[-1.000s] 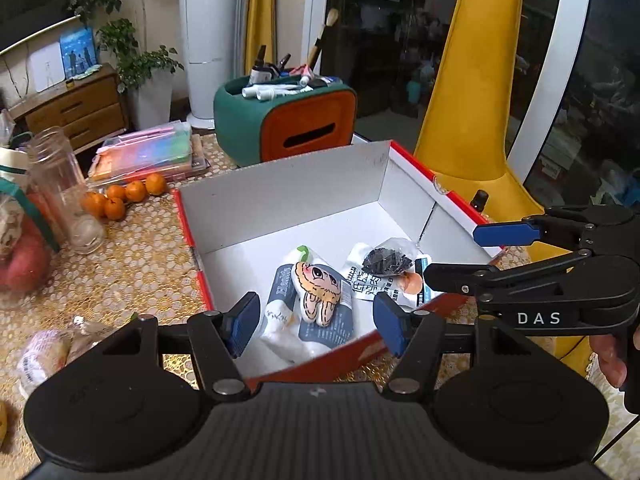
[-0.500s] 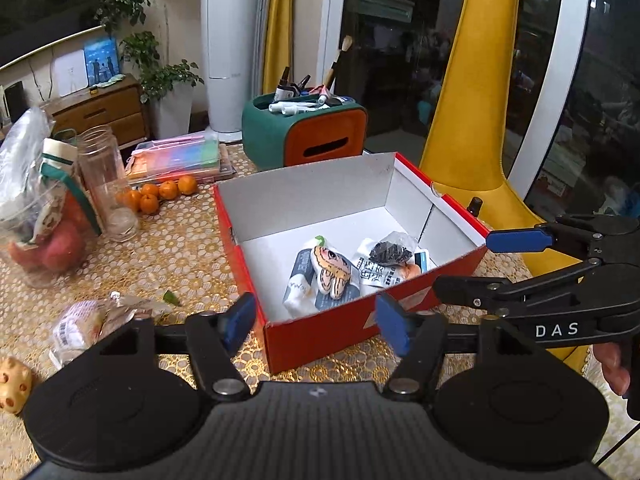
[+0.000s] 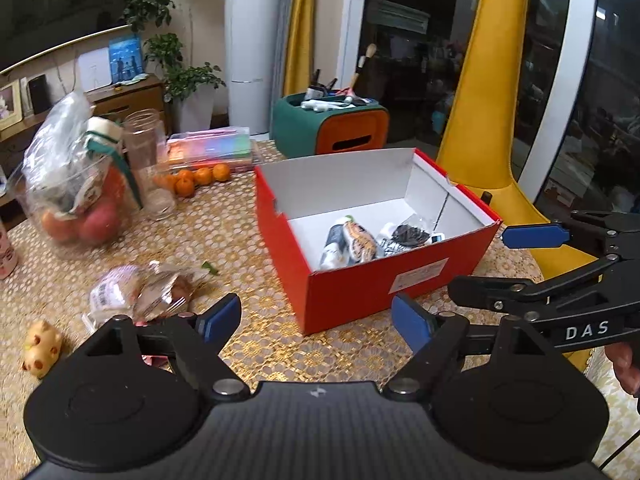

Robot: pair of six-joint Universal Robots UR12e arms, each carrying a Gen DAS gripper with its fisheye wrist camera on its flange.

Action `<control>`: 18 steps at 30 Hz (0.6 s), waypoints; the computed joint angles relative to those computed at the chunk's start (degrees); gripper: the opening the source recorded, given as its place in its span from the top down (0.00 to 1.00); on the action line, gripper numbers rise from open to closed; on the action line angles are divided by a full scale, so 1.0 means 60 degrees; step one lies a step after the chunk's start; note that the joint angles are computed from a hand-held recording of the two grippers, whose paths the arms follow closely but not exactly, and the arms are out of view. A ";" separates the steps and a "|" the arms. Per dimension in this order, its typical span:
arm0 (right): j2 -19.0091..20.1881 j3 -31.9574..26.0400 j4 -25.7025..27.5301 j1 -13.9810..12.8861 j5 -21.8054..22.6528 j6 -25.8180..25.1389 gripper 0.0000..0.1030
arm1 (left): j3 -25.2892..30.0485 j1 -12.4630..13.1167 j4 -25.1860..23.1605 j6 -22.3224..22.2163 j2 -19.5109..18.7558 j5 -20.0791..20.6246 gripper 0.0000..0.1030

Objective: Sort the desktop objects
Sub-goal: 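Withdraw both tools from the box back toward the remaining table items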

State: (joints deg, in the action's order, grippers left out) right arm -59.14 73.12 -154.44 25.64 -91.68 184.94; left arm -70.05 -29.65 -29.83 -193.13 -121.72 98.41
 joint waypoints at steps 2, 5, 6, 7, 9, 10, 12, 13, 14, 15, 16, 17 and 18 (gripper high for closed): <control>0.0015 -0.0015 -0.0052 0.0064 0.0005 0.0018 0.13 | -0.0234 0.0035 0.0098 -0.0082 0.0132 0.0063 0.19; 0.0050 -0.0069 -0.0090 0.0154 0.0037 0.0018 0.12 | -0.0581 0.0098 0.0324 -0.0112 0.0326 0.0155 0.15; 0.0061 -0.0082 -0.0106 0.0190 0.0052 0.0013 0.12 | -0.0687 0.0121 0.0385 -0.0121 0.0384 0.0202 0.14; 0.0081 -0.0111 -0.0112 0.0222 0.0062 -0.0002 0.12 | -0.0800 0.0149 0.0465 -0.0140 0.0448 0.0234 0.12; 0.0127 -0.0176 -0.0105 0.0288 0.0078 -0.0039 0.11 | -0.1010 0.0210 0.0617 -0.0177 0.0563 0.0311 0.09; 0.0153 -0.0212 -0.0100 0.0318 0.0103 -0.0048 0.11 | -0.1099 0.0230 0.0663 -0.0201 0.0614 0.0379 0.04; 0.0207 -0.0285 -0.0108 0.0393 0.0083 -0.0045 0.11 | -0.1316 0.0281 0.0850 -0.0204 0.0725 0.0506 0.00; 0.0245 -0.0331 -0.0127 0.0431 0.0055 -0.0062 0.11 | -0.1433 0.0311 0.0939 -0.0195 0.0786 0.0564 0.00; 0.0290 -0.0382 -0.0156 0.0473 0.0005 -0.0085 0.11 | -0.1525 0.0336 0.1024 -0.0180 0.0829 0.0611 0.00; 0.0330 -0.0424 -0.0164 0.0503 -0.0011 -0.0122 0.11 | -0.1608 0.0360 0.1070 -0.0165 0.0871 0.0676 0.00; 0.0377 -0.0486 -0.0144 0.0532 -0.0018 -0.0154 0.11 | -0.1697 0.0384 0.1090 -0.0164 0.0918 0.0744 0.00; 0.0424 -0.0539 -0.0125 0.0567 -0.0026 -0.0166 0.11 | -0.1790 0.0415 0.1115 -0.0165 0.0968 0.0772 0.00; 0.0460 -0.0589 -0.0089 0.0591 -0.0012 -0.0173 0.11 | -0.1862 0.0447 0.1110 -0.0169 0.1011 0.0771 0.00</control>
